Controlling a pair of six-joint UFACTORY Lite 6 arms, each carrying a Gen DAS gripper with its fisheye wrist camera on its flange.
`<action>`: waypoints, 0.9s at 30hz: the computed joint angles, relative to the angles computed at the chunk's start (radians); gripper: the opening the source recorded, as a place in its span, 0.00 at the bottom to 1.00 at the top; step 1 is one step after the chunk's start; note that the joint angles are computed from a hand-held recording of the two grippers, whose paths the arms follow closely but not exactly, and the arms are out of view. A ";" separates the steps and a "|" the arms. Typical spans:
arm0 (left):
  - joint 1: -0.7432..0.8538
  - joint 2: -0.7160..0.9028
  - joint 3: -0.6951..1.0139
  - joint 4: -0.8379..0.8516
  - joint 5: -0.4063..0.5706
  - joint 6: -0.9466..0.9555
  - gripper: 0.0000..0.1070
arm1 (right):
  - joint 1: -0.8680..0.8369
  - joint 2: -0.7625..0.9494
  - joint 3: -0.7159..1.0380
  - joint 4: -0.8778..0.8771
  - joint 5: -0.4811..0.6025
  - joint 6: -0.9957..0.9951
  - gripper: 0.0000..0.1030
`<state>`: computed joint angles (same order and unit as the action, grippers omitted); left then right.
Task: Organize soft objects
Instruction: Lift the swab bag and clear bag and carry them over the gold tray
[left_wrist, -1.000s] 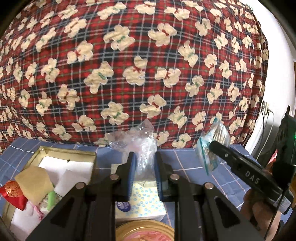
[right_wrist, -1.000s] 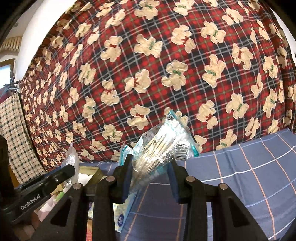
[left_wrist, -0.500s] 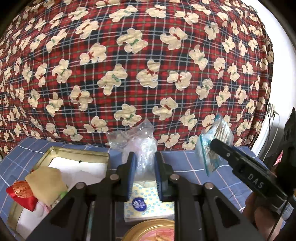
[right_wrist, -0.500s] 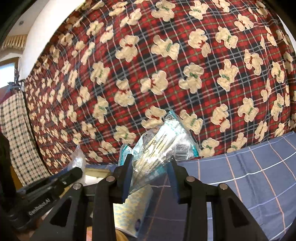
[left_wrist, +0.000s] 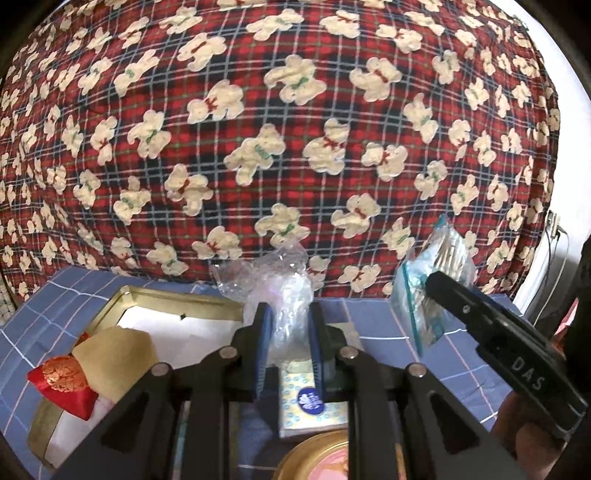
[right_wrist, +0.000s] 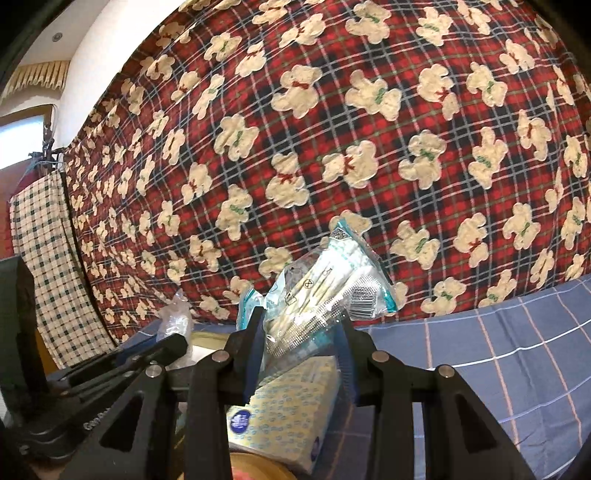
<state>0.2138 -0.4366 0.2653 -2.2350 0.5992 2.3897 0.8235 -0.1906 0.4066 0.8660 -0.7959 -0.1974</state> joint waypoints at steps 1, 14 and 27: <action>0.010 0.003 0.001 0.010 0.004 -0.006 0.17 | 0.009 0.008 0.010 0.007 -0.001 -0.001 0.38; 0.166 -0.041 -0.021 0.099 0.068 -0.065 0.17 | 0.128 0.143 0.123 0.052 -0.036 -0.052 0.38; 0.248 -0.036 -0.040 0.094 0.110 -0.043 0.17 | 0.156 0.135 0.121 0.045 -0.052 -0.046 0.38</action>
<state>0.4617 -0.4724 0.2256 -2.1409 0.7088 2.3470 0.9797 -0.0561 0.5279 0.9114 -0.8482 -0.2431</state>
